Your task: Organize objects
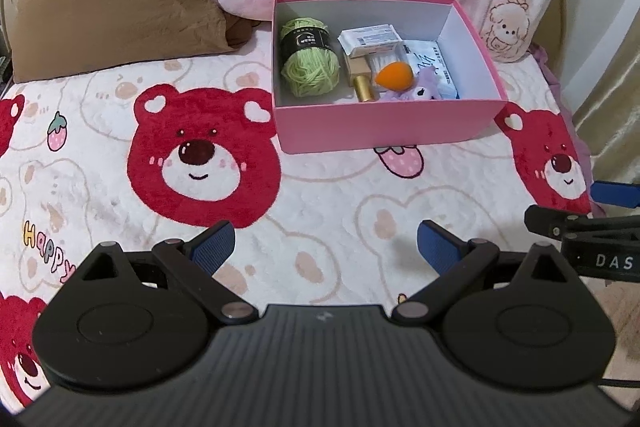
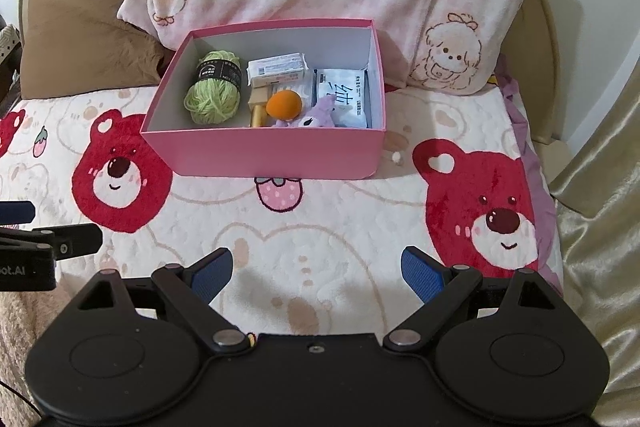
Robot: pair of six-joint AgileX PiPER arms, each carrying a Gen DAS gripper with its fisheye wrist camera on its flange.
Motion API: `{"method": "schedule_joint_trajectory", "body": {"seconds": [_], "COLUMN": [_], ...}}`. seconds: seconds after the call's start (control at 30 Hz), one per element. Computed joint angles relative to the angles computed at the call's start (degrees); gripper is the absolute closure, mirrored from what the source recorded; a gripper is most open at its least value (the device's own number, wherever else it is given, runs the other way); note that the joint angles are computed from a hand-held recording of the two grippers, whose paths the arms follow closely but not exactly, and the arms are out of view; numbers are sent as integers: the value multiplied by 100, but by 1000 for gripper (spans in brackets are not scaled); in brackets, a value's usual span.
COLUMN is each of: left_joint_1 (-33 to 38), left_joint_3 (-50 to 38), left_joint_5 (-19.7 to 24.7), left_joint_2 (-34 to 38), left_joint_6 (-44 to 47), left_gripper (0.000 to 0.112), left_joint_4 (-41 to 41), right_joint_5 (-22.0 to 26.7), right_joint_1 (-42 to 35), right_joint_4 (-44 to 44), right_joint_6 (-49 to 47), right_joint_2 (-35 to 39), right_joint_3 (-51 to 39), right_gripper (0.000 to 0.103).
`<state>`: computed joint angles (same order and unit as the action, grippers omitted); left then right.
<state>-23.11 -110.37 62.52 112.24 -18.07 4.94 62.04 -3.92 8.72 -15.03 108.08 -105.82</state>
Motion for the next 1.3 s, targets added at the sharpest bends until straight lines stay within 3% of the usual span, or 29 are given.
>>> {"method": "schedule_joint_trajectory", "body": {"seconds": [1.3], "left_joint_1": [-123], "left_joint_3": [124], "left_joint_5": [156], "left_joint_2": [-102], "left_joint_6": [-324], "left_gripper": [11], "left_joint_4": [342], "right_joint_5": [-29], "right_joint_1": [73], "right_joint_4": [-125], "right_joint_6": [100], "right_joint_2": [-336], "right_joint_3": [363], "right_gripper": [10]}}
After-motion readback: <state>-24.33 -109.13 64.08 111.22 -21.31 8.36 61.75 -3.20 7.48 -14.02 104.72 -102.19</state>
